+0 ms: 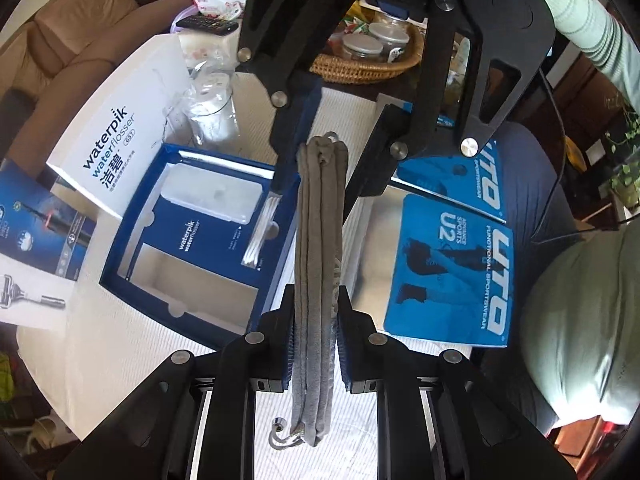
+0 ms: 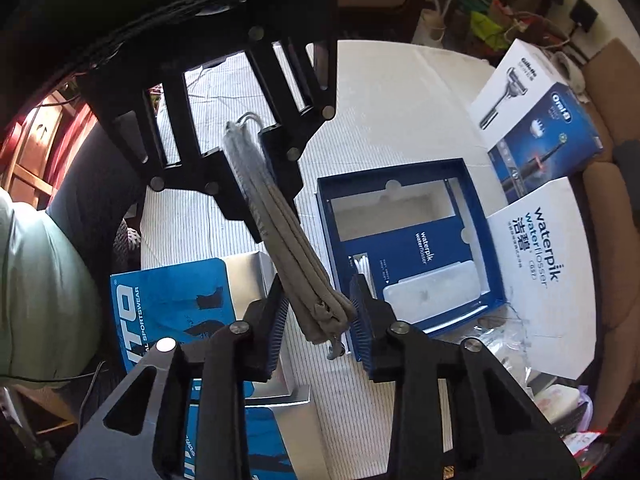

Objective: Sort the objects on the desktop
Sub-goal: 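Lower the grey pouch into the blue box's slot with both tools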

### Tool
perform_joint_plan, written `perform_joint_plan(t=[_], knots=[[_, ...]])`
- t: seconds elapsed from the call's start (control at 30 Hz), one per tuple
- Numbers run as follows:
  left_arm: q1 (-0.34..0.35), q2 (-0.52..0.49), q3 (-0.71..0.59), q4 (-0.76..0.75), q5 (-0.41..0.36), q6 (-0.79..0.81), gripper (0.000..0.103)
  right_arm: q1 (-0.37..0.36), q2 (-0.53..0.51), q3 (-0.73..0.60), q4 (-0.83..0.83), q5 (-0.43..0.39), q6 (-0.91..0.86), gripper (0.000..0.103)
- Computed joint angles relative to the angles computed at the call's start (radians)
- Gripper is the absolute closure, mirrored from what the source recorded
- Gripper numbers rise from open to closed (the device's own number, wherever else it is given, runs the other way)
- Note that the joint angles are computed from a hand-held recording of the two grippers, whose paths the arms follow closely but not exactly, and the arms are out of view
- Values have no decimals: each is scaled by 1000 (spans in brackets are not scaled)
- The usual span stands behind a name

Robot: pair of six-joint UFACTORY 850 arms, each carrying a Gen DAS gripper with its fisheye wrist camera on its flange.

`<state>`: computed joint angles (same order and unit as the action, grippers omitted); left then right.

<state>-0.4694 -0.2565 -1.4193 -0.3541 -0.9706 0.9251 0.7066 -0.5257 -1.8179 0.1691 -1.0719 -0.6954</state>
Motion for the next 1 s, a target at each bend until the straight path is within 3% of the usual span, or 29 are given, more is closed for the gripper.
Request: perform_joint_plan(t=[0.1,0.2,0.5,0.83,1.0], knots=[[18,-15,-11,-20,9,-3,83,-8,10,16,1,30,11,82],[27,-31,-14,-18,21,-8,74,-10,10,15,-31,46,36,82],[43,-108,-81,71,55,-72,73,-20,-34,-45,-157,57,93,83],[61,-328,-362,209,50,-249,73,-75,-236,-279,-235,91,214,83],[68,-392,-417,243,54,-293,73,-94,-297,-324,-242,107,258,83]])
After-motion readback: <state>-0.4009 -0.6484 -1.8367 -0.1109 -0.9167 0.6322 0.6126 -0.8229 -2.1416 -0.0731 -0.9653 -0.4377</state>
